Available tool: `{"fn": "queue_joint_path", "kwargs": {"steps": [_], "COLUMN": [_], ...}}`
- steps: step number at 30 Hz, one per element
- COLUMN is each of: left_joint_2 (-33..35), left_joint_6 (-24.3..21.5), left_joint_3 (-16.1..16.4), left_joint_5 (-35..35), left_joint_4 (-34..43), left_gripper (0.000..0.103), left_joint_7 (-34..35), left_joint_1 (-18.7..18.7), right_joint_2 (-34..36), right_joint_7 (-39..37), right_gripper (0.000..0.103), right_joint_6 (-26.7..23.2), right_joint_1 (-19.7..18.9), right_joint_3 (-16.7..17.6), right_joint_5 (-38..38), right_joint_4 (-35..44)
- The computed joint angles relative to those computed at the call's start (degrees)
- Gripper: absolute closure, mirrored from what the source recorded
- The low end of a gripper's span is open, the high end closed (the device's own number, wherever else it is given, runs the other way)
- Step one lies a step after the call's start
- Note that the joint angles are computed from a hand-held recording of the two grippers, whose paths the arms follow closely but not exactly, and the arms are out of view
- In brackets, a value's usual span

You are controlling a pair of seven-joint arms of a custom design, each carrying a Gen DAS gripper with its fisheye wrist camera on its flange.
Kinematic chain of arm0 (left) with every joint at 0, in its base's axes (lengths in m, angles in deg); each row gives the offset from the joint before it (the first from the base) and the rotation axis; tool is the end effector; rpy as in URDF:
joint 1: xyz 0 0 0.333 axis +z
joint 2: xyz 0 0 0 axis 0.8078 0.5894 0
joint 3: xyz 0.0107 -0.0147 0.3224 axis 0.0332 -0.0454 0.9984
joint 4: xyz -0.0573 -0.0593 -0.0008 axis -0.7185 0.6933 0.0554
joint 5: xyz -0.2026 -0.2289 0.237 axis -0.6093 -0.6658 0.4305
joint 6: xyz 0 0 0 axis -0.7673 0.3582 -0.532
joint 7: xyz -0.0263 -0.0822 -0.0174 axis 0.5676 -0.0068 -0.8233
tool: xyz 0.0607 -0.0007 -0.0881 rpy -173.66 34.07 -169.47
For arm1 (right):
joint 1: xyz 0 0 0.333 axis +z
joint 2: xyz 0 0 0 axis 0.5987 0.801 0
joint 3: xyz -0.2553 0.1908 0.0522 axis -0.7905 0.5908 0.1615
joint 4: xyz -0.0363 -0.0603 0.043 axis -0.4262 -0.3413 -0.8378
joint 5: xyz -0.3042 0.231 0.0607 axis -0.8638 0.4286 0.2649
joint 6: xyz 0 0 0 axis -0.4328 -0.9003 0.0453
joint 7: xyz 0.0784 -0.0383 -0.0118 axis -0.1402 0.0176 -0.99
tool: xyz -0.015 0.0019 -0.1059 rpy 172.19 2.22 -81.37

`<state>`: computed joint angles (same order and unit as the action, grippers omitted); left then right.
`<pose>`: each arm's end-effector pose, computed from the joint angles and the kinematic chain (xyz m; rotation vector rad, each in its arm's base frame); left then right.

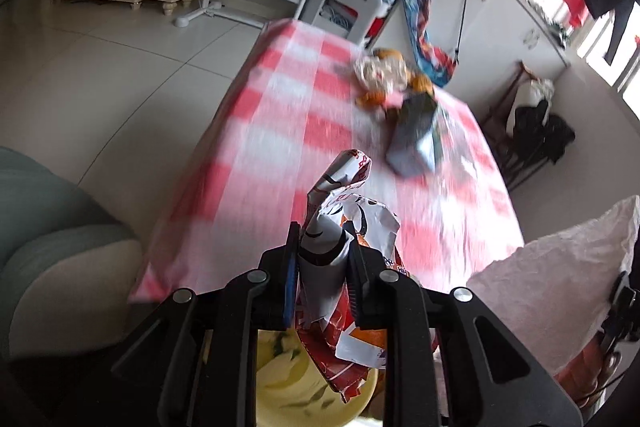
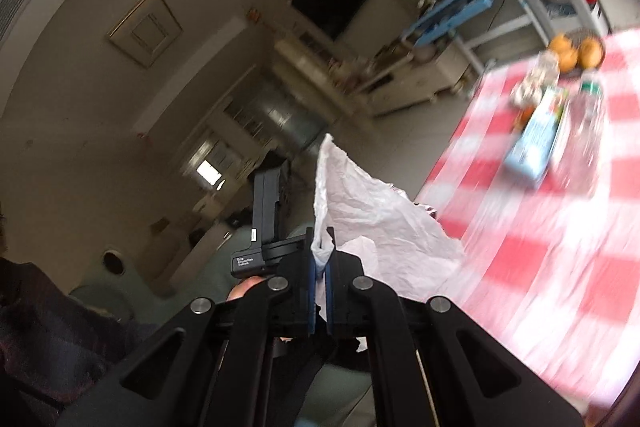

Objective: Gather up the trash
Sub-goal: 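Carry the wrapper and tissue over the yellow basin and release them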

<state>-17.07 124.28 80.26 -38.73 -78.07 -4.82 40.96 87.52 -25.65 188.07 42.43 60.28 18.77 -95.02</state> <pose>0.4757 -0.1090 0.4774 -2.2287 1.5340 -0.9650 0.5830 0.1583 0.5124 -1.6375 0.8443 0.5840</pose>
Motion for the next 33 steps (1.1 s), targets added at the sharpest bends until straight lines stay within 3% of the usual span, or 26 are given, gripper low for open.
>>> {"fn": "queue_joint_path", "kwargs": {"steps": [4,15,16,18,19,20,26,33], "left_joint_2": [-4.1,-5.3,-5.2,-5.0,-5.0,-5.0,-5.6,-5.8], "left_joint_6": [-2.0,-8.9,-9.6,-10.0,-10.3,-10.3,-10.4,-11.0], "left_joint_3": [-2.6,-6.1,-6.2,-6.5,-6.7,-6.7,-7.9,-10.0], "left_joint_5": [2.9,10.5,11.0,11.9,12.6,12.9,16.6,22.5], "left_joint_4": [-4.0,-5.0,-4.9,-4.5,-4.5,-4.4,-4.4,-4.0], "left_gripper": [0.083,0.081,0.079,0.076,0.073,0.071,0.052,0.028], "left_joint_7": [-2.4,-8.6,-8.7,-9.2,-9.7,-9.8,-12.9,-19.2], "left_joint_1": [0.2,-0.1,-0.1,0.1,0.4,0.4,1.8,4.7], "right_joint_2": [-1.5,-1.7,-1.3,-0.8,-0.9,-1.6,-0.5,-3.4], "right_joint_7": [2.8,12.7,13.9,17.0,17.7,17.8,20.0,23.3], "right_gripper": [0.099,0.097,0.093,0.072,0.051,0.046,0.041,0.032], "right_joint_6": [1.7,16.5,17.2,19.5,20.9,22.2,23.9,31.0], "right_joint_1": [1.8,8.6,8.9,9.6,10.0,10.2,10.3,11.7], "right_joint_3": [0.5,2.2,2.2,2.2,2.3,2.4,2.4,2.9], "right_joint_5": [-7.3,-30.6,-31.8,-35.1,-36.5,-37.0,-37.8,-42.4], "right_joint_4": [-3.0,-6.7,-6.8,-7.3,-7.8,-9.0,-9.1,-13.6]}}
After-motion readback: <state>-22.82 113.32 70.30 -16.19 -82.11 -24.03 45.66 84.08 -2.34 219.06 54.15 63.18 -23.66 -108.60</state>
